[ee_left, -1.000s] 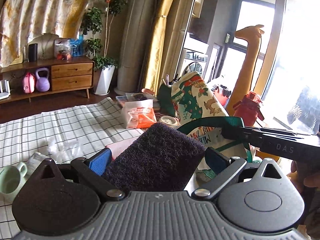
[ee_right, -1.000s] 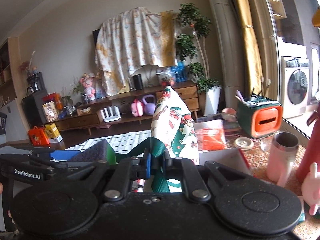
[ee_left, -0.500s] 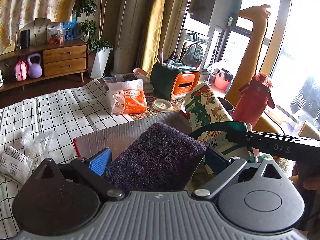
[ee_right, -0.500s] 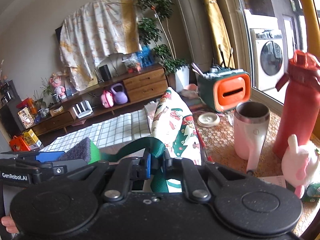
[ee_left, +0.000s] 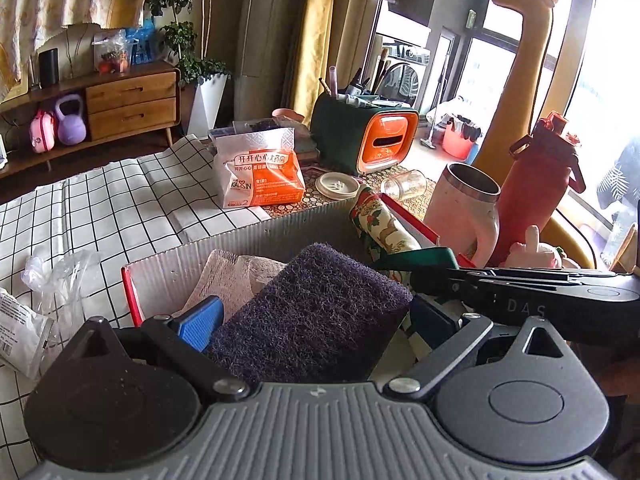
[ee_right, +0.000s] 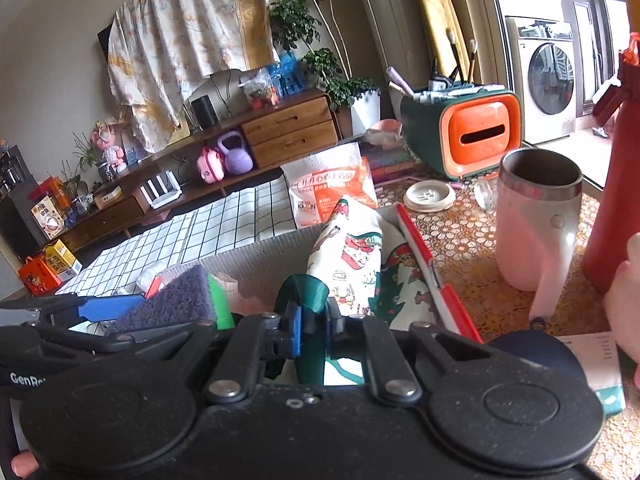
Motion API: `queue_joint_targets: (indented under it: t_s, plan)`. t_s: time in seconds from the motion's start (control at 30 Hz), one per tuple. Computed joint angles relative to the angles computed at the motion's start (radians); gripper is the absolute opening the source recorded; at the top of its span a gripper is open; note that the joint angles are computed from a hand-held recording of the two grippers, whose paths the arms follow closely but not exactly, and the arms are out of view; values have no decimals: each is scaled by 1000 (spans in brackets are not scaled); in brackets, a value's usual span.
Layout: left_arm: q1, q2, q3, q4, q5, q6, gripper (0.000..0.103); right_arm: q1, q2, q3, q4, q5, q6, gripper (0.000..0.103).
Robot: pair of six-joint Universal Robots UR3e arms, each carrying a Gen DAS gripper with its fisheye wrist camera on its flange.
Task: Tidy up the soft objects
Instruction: 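Lower both grippers into the red box and open them to release the items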
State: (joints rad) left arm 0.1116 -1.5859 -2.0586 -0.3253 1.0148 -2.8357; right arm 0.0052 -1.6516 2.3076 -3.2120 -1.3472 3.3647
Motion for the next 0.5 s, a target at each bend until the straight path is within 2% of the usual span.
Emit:
queue_joint_targets:
  t_s: [0.1, 0.27, 0.5]
  plan:
    - [-13, -39, 6, 39, 20, -14, 100, 10, 64, -25, -30, 5, 9, 10]
    - [-7, -78, 16, 21, 21, -1, 100, -9, 120, -32, -38, 58, 45, 11]
    - [-2, -109, 8, 0, 32, 15, 100, -53, 126, 13, -47, 147, 78, 23]
